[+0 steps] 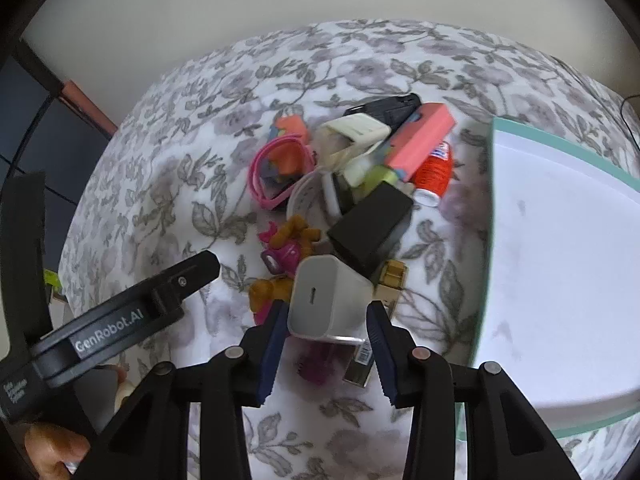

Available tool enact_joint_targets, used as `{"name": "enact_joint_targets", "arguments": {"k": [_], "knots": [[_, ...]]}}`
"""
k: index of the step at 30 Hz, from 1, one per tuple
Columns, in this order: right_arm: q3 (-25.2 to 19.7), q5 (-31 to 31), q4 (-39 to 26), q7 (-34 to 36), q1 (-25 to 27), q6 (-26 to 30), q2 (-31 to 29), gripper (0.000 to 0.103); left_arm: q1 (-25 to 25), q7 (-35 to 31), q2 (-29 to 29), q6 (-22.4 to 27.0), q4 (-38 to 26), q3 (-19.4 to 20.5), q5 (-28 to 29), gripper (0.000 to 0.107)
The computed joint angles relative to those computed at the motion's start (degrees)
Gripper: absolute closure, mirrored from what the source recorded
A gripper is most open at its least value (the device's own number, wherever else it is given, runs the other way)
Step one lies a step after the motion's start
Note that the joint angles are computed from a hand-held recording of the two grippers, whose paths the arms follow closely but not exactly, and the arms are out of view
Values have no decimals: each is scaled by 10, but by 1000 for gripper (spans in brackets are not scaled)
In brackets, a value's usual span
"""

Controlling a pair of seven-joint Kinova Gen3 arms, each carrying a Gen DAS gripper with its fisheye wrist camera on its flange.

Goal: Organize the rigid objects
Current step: 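Reach the right gripper to the white charger while the left gripper reaches the pink toy figure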

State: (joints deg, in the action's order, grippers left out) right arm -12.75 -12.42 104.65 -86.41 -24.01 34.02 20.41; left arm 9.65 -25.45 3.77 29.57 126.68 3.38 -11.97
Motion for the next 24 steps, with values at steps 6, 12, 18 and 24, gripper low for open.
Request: {"name": "enact_joint_targets", "arguments": {"k": [6,12,18,24], "knots": [[3,-14,12,10,16,-7,-16,60,9,1,0,-15,-5,7,-1,5],[-3,-20,12,23,19,-22,-7,60,17,-16,13,-25,-17,9,15,13],[-3,-1,17,32,6,-56,1,60,6,-47,14,-42,-6,3,58,14],[-15,13,21,38,9,-77,12,63,3,-59,17,-47,0,-1,76,14]]}}
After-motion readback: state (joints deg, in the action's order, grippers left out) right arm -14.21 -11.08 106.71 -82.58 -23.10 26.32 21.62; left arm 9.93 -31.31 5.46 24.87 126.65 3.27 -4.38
